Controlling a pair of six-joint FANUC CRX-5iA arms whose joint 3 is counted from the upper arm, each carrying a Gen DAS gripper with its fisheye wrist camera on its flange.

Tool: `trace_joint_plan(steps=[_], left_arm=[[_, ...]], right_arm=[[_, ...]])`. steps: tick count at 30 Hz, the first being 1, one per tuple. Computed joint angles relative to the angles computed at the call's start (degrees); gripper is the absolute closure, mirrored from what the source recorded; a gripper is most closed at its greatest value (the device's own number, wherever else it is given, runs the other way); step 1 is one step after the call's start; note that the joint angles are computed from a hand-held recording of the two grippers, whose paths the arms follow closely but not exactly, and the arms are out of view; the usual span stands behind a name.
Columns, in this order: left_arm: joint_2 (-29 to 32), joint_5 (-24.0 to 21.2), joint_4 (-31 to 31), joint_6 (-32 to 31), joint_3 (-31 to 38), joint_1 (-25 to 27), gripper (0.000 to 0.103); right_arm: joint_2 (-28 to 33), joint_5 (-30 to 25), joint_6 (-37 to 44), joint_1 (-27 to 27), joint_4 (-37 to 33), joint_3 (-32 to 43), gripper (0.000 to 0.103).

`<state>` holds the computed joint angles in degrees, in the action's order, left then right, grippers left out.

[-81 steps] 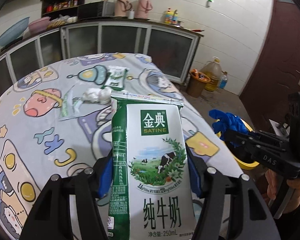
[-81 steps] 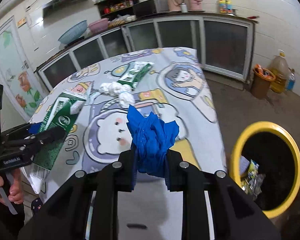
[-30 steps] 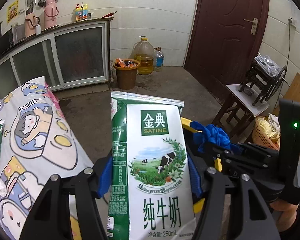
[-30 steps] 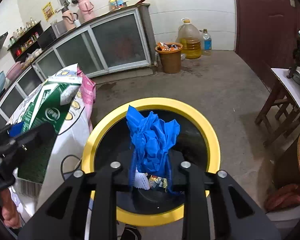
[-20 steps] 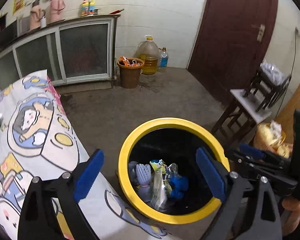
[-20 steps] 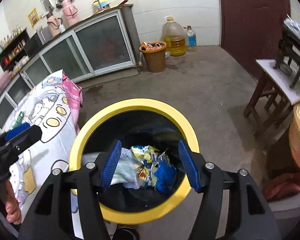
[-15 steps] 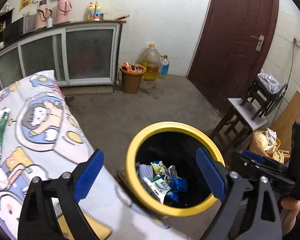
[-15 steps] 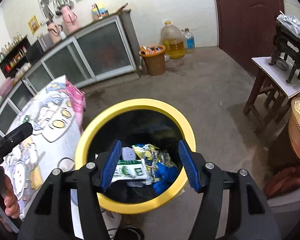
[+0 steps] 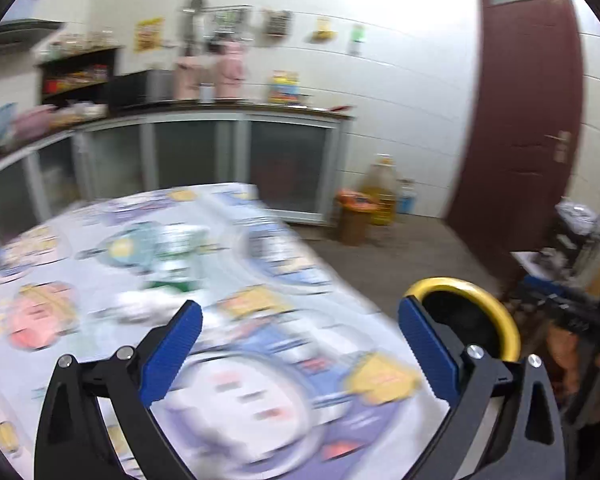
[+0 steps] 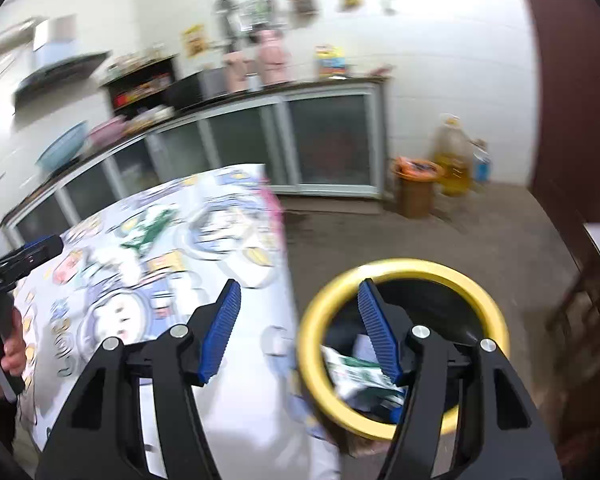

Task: Collect trash
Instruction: 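Grasp the foil snack packet with the left gripper while the right gripper grasps the white tissue bundle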

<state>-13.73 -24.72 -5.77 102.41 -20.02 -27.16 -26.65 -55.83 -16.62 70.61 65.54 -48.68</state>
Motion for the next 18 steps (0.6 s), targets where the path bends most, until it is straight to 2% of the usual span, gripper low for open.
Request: trace_joint_plan(steps=[2,3,4,5,7,9,11,18], left_arm=[[-3.02,-4.48,-6.07,5.98,-0.42,2.48,0.008],[-4.39,-6.75,-7.05,7.0,-1.07,4.54,0.008],[-5.61,-6.72,-5.03,5.16,-2.68,6.75,0.008],[-7.1,-5.96,-0.39,0.7,-5.26,10.03,0.008],[-8.7,-6.7,4.58,-4.88,-8.24,14.93,0.008],[-9.27,-7.29,5.81,-7.09,-9.6,17.73,0.008],[-8.98,-6.92,11.5,-14.21,-11.69,21.14,0.008],[-5.11,-5.29,16.81,-21.28,-12.01,24.47,0.008]], right_arm=[[3.68,5.75,3.27,-2.46,0.53,2.55,0.044],[5.83,8.16,4.9,-3.45,0.54,4.08,0.044],[8.36,11.21,6.93,-4.61,0.43,5.94,0.044],[10.99,14.36,9.09,-5.74,0.4,7.98,0.044],[15.25,17.97,12.59,-6.76,-0.34,11.41,0.044],[18.63,20.09,15.58,-7.08,-2.01,14.56,0.044],[22.68,22.48,20.94,-7.75,-6.02,18.76,0.044],[32.0,23.23,37.9,-8.29,-19.55,29.88,0.045]])
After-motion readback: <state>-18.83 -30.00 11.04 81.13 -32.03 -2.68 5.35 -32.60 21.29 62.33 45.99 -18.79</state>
